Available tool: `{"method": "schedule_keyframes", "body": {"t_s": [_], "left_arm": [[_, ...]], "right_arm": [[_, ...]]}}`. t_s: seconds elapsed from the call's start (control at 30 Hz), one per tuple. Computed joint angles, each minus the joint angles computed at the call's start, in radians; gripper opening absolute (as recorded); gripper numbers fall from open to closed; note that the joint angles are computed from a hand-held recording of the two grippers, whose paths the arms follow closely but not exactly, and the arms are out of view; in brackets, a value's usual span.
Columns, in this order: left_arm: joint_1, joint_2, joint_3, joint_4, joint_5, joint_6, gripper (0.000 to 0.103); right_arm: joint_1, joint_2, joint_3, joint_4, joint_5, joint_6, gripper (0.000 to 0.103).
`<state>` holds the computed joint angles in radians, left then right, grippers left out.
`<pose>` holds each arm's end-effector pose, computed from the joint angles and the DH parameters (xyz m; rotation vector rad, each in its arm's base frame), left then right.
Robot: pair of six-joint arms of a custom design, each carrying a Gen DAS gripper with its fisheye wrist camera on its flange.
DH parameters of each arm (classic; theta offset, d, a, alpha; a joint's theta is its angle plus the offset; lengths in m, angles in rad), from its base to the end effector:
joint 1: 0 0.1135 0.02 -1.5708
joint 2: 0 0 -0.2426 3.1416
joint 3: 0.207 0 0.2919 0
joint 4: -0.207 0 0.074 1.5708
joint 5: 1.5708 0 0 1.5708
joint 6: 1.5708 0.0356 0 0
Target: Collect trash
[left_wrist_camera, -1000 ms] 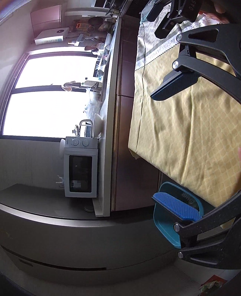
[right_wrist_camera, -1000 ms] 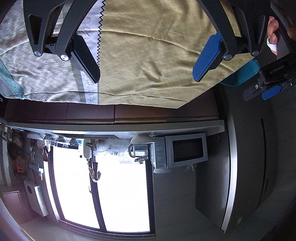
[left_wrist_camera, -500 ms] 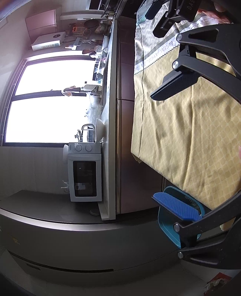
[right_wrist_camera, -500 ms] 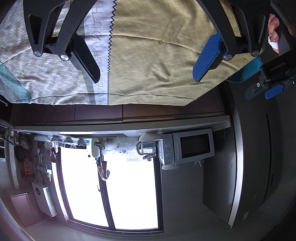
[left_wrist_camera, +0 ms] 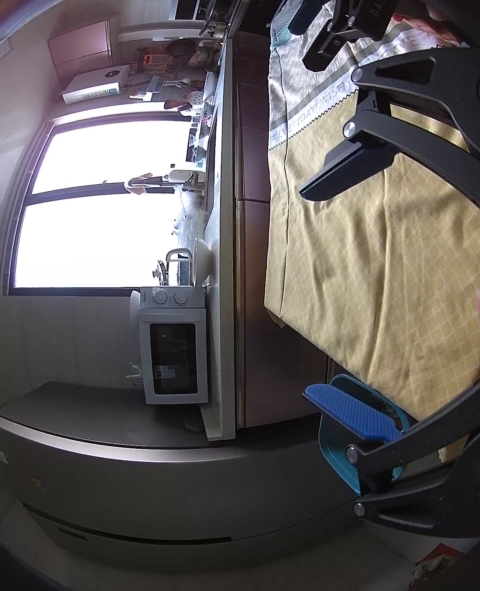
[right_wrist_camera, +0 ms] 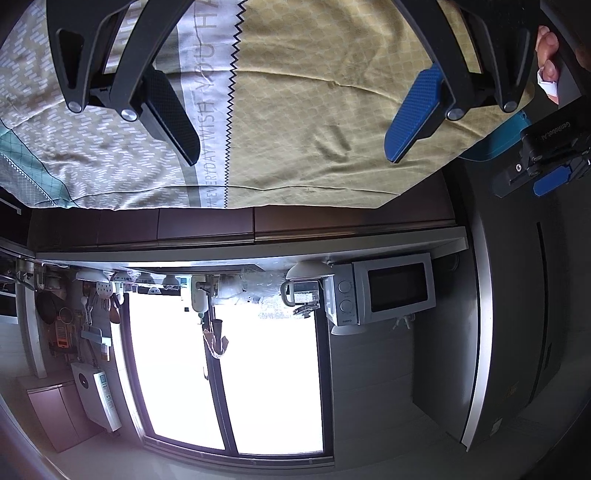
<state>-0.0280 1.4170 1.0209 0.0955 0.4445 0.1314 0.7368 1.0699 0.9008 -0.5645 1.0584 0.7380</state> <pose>0.3703 -0.0257 0.2669 0.4495 1.8000 -0.3433 0.2157 0.1538 0.2761 0.4828 1.8510 -0.2477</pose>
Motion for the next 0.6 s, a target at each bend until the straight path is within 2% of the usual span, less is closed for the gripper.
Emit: {"method": "schedule_keyframes", "body": {"t_s": [0.6], "left_arm": [[-0.013,0.008,0.004,0.002,-0.007,0.002,0.098]], "right_arm": [[-0.007,-0.019,-0.012,-0.004,-0.008,0.004,0.097]]}}
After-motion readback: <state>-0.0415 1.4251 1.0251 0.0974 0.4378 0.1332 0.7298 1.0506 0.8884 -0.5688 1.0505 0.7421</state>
